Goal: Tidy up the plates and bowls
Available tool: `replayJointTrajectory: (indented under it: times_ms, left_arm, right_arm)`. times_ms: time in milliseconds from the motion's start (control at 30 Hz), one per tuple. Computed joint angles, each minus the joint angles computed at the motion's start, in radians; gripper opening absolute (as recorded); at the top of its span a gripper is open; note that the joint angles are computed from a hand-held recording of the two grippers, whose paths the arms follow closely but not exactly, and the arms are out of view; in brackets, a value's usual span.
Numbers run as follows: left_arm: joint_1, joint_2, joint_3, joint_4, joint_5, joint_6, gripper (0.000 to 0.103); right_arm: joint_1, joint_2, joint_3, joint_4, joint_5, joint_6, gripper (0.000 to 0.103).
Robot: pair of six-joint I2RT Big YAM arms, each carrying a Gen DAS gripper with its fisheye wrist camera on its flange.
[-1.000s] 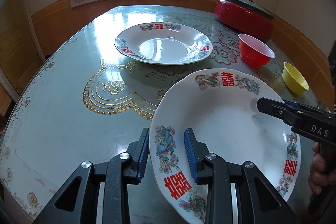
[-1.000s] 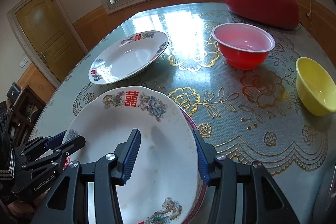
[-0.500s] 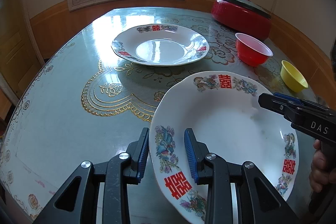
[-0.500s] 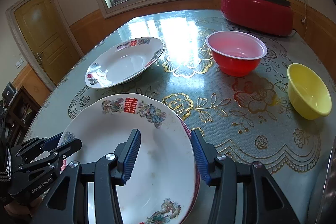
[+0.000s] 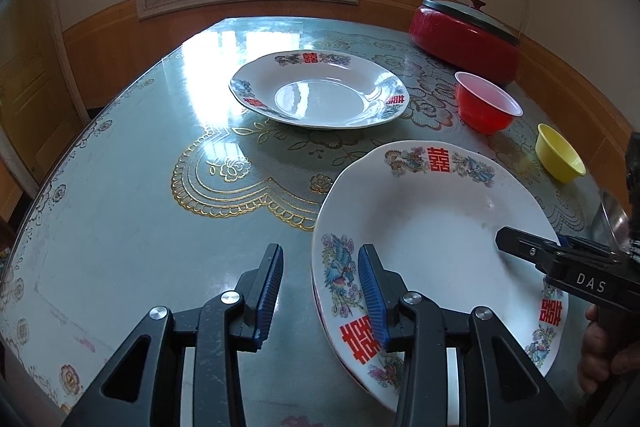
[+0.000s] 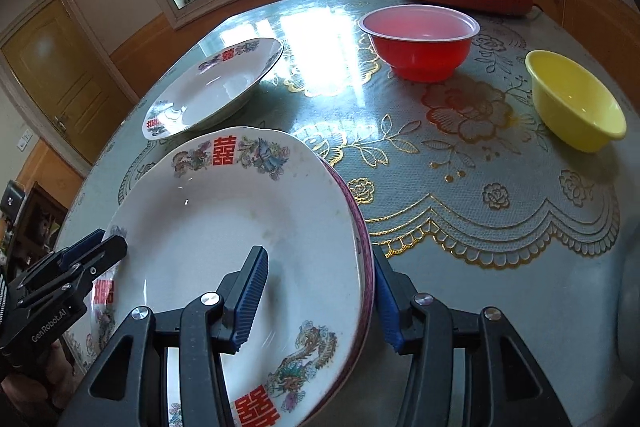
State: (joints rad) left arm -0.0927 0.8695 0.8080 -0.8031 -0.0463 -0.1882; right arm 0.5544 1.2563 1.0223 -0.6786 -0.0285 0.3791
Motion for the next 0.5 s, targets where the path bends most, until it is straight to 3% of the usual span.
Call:
replayJointTrajectory:
  times_ms: [133,233,367,500]
  left_arm:
    - [0.01,-0.009,-0.004,-0.006,0.015,0.021,0.041]
    - [0.029,-0.003,-0.002,-0.019,0.008,0.025,0.041]
    - [0.072,-0.006,-0.005,-0.027,0.034,0.031,0.041]
    - [0.1,-0.032,-0.013,-0.022,0.042,0.057,0.04]
  right_arm:
    - [0.022,0.014,0.014,-0.01,0.053,0.002,0.052]
    - [0.035,0.027,0.025,-0.006,0.027,0.01,0.052]
    - [0.08,0.062,0.057,-0.012,0.078,0.012,0.053]
    - [0.087,0.083,0.08,-0.025,0.072,-0.001,0.055]
